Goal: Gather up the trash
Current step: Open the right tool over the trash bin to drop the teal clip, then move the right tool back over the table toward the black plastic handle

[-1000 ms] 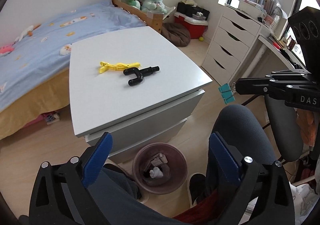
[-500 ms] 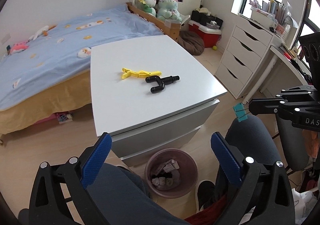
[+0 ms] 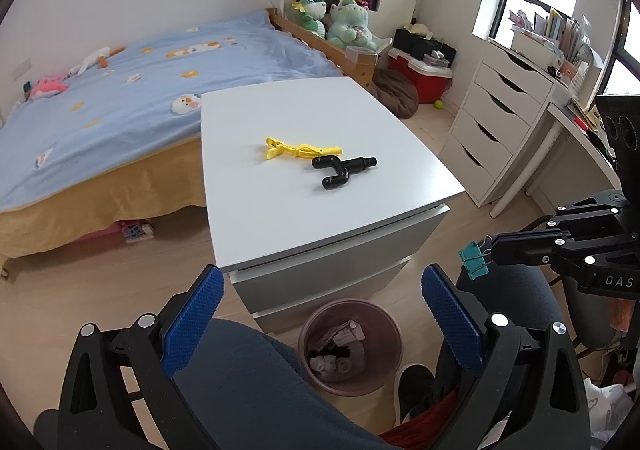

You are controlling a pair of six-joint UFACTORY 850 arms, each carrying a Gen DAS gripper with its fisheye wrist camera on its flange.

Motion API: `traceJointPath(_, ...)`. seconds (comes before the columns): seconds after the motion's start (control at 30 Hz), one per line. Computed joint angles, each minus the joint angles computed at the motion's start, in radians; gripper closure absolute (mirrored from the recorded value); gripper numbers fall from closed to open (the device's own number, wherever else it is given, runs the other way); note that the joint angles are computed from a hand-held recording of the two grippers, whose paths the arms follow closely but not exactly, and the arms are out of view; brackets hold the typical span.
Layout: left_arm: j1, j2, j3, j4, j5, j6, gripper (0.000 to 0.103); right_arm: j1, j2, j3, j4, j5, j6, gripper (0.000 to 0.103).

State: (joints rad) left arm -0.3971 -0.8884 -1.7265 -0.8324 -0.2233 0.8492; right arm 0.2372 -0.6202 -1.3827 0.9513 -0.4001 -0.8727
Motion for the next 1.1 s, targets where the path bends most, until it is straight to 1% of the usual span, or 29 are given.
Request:
traceJointPath(0.07, 0.000, -0.001, -0.002, 0.011, 0.001, -0.003, 0.008, 0.000, -0.007, -0.007, -0.015, -0.005, 0.015, 0.100)
traceJointPath(0.1, -0.001, -0.001, -0.003, 0.015, 0.001, -0.007, 0.008, 0.002, -0.010, -0.012, -0.044, 0.000, 0.043, 0.095)
traceJointPath(0.13, -0.001, 0.000, -0.002, 0.014, 0.001, -0.006, 0.008, 0.002, -0.012, -0.013, -0.058, 0.006, 0.061, 0.085)
traceJointPath(0.17, -0.001, 0.000, -0.002, 0.014, 0.001, -0.006, 0.008, 0.000, -0.012, -0.011, -0.056, 0.012, 0.067, 0.049)
traceJointPath(0.2, -0.001, 0.000, -0.001, 0.017, 0.002, -0.007, 0.008, -0.002, -0.011, -0.008, -0.030, 0.021, 0.050, 0.023)
traceJointPath(0.23, -0.001, 0.000, -0.001, 0.022, 0.002, -0.011, 0.008, -0.004, -0.007, 0.000, 0.005, 0.029, 0.017, 0.017)
traceJointPath(0.27, -0.002, 0.000, -0.001, 0.026, 0.001, -0.015, 0.008, -0.004, -0.005, 0.003, 0.008, 0.037, 0.016, 0.015)
traceJointPath(0.3, -0.002, 0.000, -0.002, 0.029, 0.000, -0.018, 0.008, -0.004, -0.005, 0.003, -0.021, 0.053, 0.049, 0.008)
traceJointPath(0.37, -0.003, -0.003, -0.006, 0.054, -0.003, -0.043, 0.008, -0.003, -0.005, 0.004, -0.062, 0.079, 0.106, 0.006)
traceJointPath(0.53, -0.004, -0.009, -0.011, 0.063, -0.006, -0.056, 0.008, -0.006, -0.007, 0.005, -0.132, 0.105, 0.199, 0.004)
traceJointPath(0.6, -0.002, -0.013, -0.015, 0.046, -0.008, -0.043, 0.008, -0.005, -0.012, 0.000, -0.207, 0.115, 0.288, 0.004)
traceJointPath(0.7, -0.002, -0.018, -0.019, 0.035, -0.005, -0.039, 0.008, -0.010, -0.016, -0.003, -0.197, 0.113, 0.295, 0.004)
traceJointPath(0.9, -0.001, -0.025, -0.025, 0.020, -0.007, -0.026, 0.008, -0.016, -0.027, -0.026, -0.258, 0.125, 0.380, 0.004)
traceJointPath(0.97, -0.001, -0.025, -0.026, 0.027, -0.005, -0.033, 0.008, -0.016, -0.039, -0.048, -0.331, 0.124, 0.461, 0.004)
traceJointPath(1.1, 0.000, -0.029, -0.032, 0.010, -0.005, -0.026, 0.008, -0.022, -0.084, -0.121, -0.385, 0.098, 0.526, 0.004)
